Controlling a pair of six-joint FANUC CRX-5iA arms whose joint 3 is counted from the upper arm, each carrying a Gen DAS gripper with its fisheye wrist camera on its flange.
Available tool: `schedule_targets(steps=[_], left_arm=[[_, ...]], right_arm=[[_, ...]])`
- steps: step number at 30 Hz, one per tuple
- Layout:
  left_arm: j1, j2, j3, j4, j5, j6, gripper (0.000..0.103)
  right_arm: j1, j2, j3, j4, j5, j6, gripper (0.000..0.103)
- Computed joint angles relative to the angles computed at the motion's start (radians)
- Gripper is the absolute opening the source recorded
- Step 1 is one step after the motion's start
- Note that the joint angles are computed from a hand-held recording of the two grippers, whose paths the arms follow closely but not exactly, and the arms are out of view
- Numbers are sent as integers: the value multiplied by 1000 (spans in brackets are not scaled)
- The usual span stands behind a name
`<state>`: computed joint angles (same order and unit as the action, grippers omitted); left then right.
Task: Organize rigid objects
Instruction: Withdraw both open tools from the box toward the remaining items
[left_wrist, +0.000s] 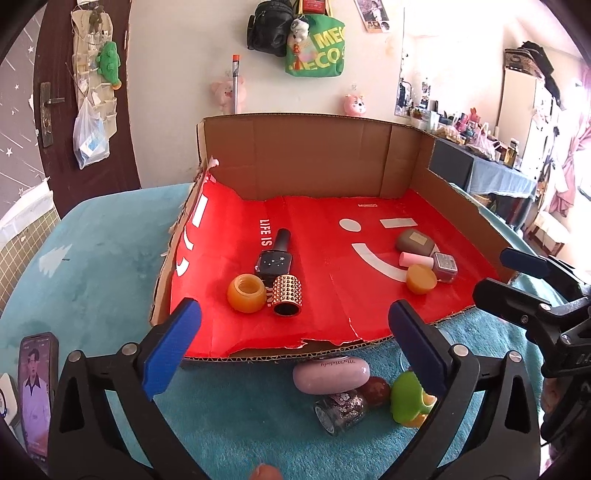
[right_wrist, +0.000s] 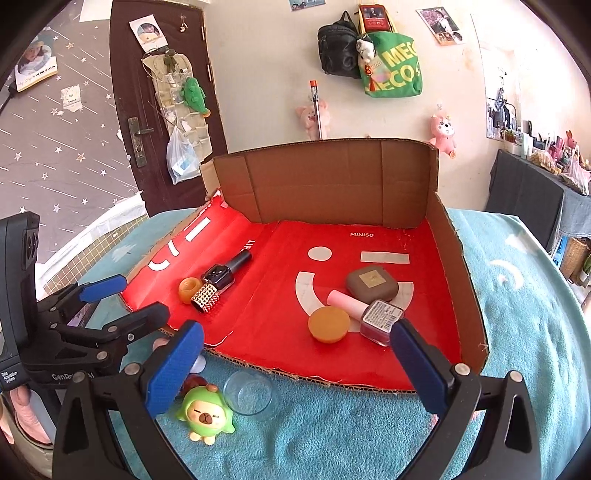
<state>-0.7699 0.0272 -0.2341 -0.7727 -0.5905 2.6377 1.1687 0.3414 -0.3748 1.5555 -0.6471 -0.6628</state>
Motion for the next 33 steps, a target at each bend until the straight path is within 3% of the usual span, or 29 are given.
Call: schedule_targets(steps=[9,17,33], left_arm=[[-35,-16,-16,-34,-34,58,103],[-83,-12,-11,-71,-84,85,103],[-93,-39,-42,-67,-75,96,103]], right_arm=[[40,-2,-10,-12,-67,-15,103],[56,-8,-33,7,-59,-58,103],[61,-12,-66,19,-29,-122,103]])
